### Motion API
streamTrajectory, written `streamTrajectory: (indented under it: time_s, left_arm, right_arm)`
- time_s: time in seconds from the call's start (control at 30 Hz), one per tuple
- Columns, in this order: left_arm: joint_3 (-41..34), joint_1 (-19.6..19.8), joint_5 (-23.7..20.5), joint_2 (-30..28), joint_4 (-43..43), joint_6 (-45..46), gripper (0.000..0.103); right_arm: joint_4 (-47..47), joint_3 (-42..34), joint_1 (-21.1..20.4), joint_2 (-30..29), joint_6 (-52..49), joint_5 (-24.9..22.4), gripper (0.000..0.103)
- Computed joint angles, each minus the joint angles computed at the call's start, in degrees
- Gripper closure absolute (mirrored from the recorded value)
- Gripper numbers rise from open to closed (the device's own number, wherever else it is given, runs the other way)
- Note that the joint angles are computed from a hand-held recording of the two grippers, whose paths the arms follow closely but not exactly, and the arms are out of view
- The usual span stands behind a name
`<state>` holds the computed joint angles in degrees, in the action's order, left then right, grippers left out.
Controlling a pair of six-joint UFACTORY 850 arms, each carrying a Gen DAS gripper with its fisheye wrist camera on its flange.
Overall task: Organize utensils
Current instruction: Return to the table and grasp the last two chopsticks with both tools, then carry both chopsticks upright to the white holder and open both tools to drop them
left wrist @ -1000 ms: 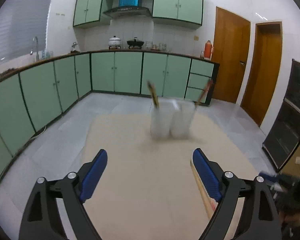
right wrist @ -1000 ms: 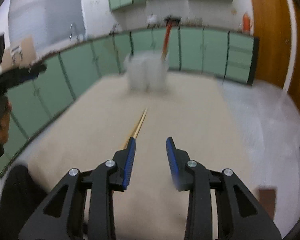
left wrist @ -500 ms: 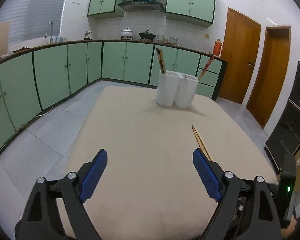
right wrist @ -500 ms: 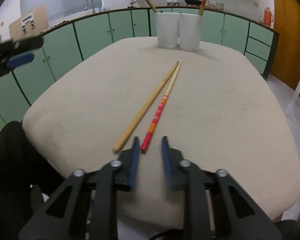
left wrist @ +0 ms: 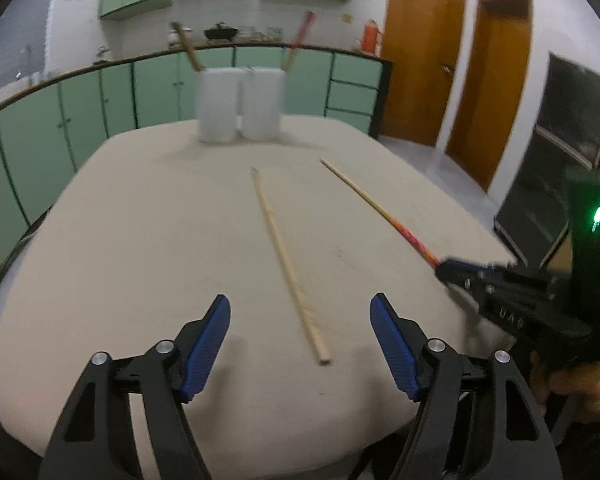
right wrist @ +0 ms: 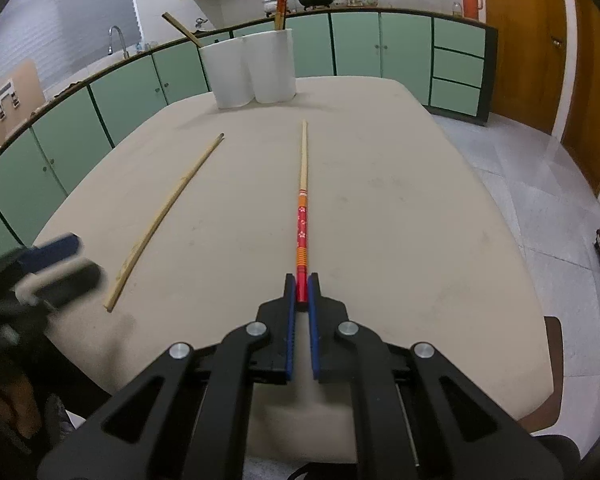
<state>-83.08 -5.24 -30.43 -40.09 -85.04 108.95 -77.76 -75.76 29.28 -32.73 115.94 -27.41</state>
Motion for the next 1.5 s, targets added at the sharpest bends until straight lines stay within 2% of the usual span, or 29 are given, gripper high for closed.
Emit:
streamTrajectory:
  time_s: [0.07,0.13,0.17,0.23,0.3,0.4,0.6,0.67,0.7,0.77,0.8,0.9,0.93,1.03,1.2,1.37,1.5]
  left_arm:
    - [-0.04,-0.93,2.69,-0.53,0.2,0.45,0.041]
    - [-0.44,-1.23,3.93,-1.21,0.87,-0.89,0.063]
    - [-0.33,-1.34,4.76,-1.35,-1.0,0.71,0.069]
    - [-0.17,-1.22,5.1,-1.56,-5.01,4.27,0.095]
    - [-0.14,-0.8,5.61,-1.69,-8.15,5.98,0.096]
    - [0.59,-0.07,8.74,-1.26,-18.08,11.52,0.096]
    - [0.38,1.27,10.75,-1.27,-16.11,6.66,0.095]
    - [0.85,1.5,10.34,-0.94,-15.34,6.52,0.082]
    - [1.42,1.57,10.24,-0.6,-16.0,7.91,0.072]
    - [1.7,1.56,10.09,-0.47,-16.03,8.79,0.071]
    - [1.67,1.58,9.87,-0.53,-15.76,8.81,0.072]
    - [-0.62,1.39,9.07,-1.72,-10.45,4.63,0.095]
    - [-1.33,1.45,8.75,-2.02,-8.33,2.31,0.096]
    - [-2.64,1.65,7.59,-1.56,-2.04,-4.83,0.096]
    - [-2.9,2.9,4.91,2.15,0.1,-7.45,0.096]
    - [-6.09,3.81,2.83,3.75,1.51,-8.97,0.096]
    - [-12.21,4.66,-0.15,2.5,8.01,-16.7,0.096]
  right_arm:
    - [-1.26,0.58,-0.05,0.16,1.14,0.51,0.098]
    - [-1.51,0.56,-0.19,0.11,1.22,0.78,0.098]
    - [-1.2,0.05,-0.42,-0.15,0.65,0.99,0.098]
    - [-0.77,-0.74,-0.5,-0.61,-0.23,1.04,0.098]
    - [-0.44,-1.81,-0.72,-1.26,-1.41,1.48,0.098]
    - [-0.43,-2.96,-0.25,-2.03,-2.62,1.89,0.098]
    - [-0.93,-4.96,0.63,-3.46,-2.71,2.48,0.094]
    - [-0.89,-4.76,0.74,-3.29,-1.82,2.43,0.093]
    - [-1.15,-4.47,0.86,-3.14,-1.12,2.28,0.093]
    - [-1.19,-4.6,0.96,-3.32,-1.31,1.97,0.093]
    - [-0.92,-4.95,0.94,-3.55,-1.8,1.85,0.093]
    - [0.66,-5.76,0.5,-3.85,-3.34,2.34,0.095]
    - [1.63,-5.84,0.4,-3.68,-4.06,2.37,0.098]
    - [-0.08,-4.7,0.48,-1.76,-1.62,2.16,0.098]
    - [-3.89,-3.68,1.34,2.69,1.79,-0.32,0.098]
    - [-3.34,-6.99,1.65,5.32,-4.1,-3.08,0.098]
    - [-0.39,-11.02,1.02,5.6,-11.47,-2.94,0.098]
